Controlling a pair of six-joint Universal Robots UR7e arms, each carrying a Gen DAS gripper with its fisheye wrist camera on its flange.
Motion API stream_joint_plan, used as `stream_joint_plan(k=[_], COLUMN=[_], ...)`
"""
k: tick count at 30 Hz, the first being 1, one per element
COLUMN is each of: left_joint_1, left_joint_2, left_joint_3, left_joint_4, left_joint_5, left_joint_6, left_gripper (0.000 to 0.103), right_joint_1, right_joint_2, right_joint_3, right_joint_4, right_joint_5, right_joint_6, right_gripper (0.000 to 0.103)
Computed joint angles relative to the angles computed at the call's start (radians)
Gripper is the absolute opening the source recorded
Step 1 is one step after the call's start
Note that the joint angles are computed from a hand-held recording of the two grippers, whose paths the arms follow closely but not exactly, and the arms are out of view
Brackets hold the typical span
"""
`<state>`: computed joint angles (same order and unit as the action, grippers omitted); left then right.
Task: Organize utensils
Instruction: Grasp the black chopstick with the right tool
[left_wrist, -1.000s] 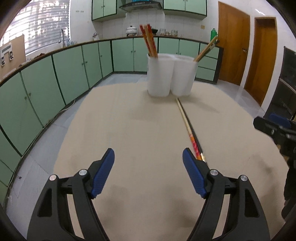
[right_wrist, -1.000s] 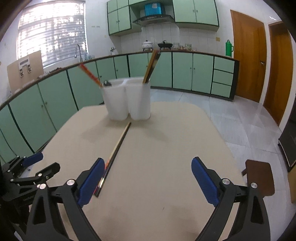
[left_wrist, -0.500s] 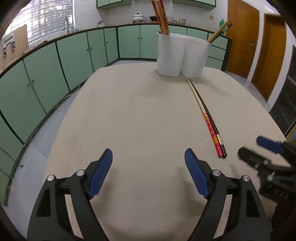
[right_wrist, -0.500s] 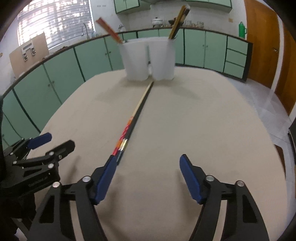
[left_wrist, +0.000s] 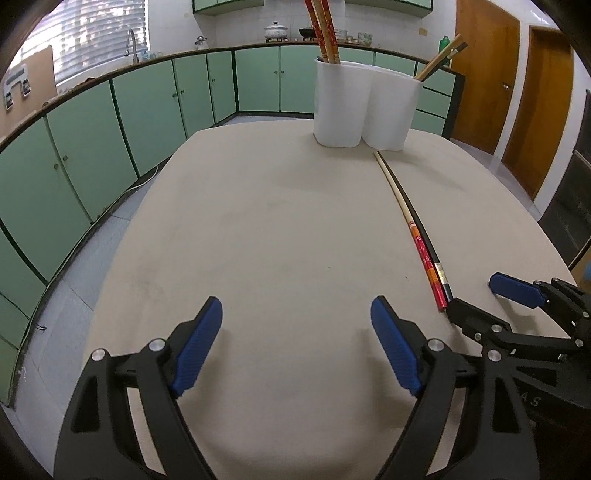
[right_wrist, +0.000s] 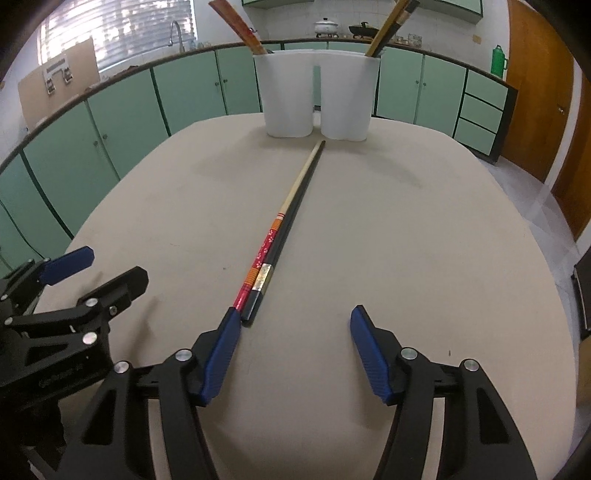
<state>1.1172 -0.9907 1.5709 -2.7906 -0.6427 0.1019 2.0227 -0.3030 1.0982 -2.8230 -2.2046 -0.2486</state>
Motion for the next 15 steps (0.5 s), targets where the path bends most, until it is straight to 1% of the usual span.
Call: stream_joint_plan(k=[3, 7, 11, 15], left_joint_1=[0.001, 0.001, 0.001, 0.001], left_joint_2=[0.001, 0.003, 0.01, 0.012], left_joint_3=[-0.001, -0.002, -0.007, -0.008], left_joint_4=[0.004, 0.007, 0.003, 0.0], left_joint_5=[-0.001, 0.0, 0.001, 0.004], left_joint_6=[-0.003, -0.003, 0.005, 0.005], left_gripper=[0.081, 0.081, 0.081, 0.081], right_joint_1=[-0.002, -0.013, -0.027, -0.026], right_joint_2=[-0.004, -0.031, -0.065, -0.064], right_joint_3=[0.005, 0.038, 0.078, 0.082], right_joint_4=[-0.009, -0.028, -0.05, -0.059], right_joint_5=[-0.014, -0.028, 0.024, 0.057], right_joint_6=[0.001, 0.034, 0.059, 0.041], right_gripper=[0.061, 0.061, 0.059, 0.054])
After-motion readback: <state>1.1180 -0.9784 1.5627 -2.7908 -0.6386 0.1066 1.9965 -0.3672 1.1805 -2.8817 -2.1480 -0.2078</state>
